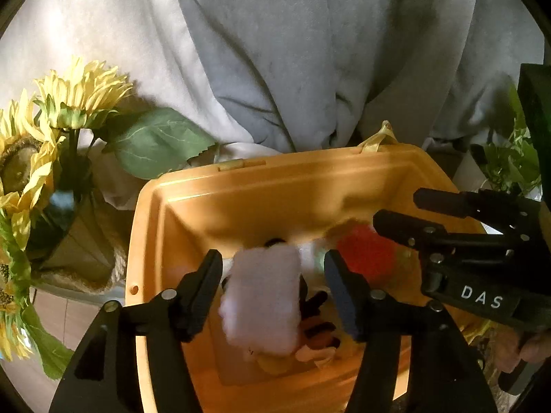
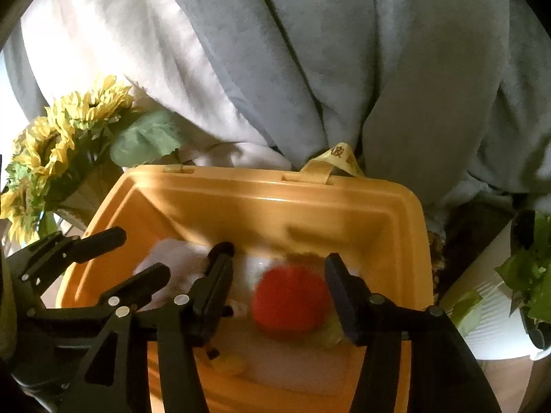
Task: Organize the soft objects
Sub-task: 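Open both tools to drop the towel and red plush into the crate, then withdraw both tools back from the orange crate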
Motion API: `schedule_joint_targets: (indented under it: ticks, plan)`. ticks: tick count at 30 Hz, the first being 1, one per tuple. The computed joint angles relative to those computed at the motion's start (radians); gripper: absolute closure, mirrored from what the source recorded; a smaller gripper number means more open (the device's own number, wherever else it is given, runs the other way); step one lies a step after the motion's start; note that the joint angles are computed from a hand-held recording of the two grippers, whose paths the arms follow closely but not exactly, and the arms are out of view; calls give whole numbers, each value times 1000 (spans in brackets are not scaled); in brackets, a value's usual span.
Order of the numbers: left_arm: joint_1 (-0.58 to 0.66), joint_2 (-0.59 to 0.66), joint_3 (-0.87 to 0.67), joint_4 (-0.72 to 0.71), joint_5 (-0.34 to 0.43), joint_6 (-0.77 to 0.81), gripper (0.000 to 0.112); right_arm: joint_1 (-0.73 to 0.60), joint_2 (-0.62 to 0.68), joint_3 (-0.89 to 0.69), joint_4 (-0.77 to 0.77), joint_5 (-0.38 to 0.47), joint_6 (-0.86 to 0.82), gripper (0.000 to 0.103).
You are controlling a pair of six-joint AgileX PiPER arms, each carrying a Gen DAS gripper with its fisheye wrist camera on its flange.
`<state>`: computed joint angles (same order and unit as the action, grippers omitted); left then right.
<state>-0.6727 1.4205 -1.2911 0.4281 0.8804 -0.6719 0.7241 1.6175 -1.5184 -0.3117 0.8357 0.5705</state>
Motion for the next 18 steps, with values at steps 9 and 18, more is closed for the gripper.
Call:
schedule_joint_targets:
  ticks: [9,18]
  plan:
    - [-78,-77,7,102,49,-108,41,59,-102,55,-131,2,117,47]
    - [-323,-202,-8,364,201,-344,35,193,-268,113,-363,78,317,38]
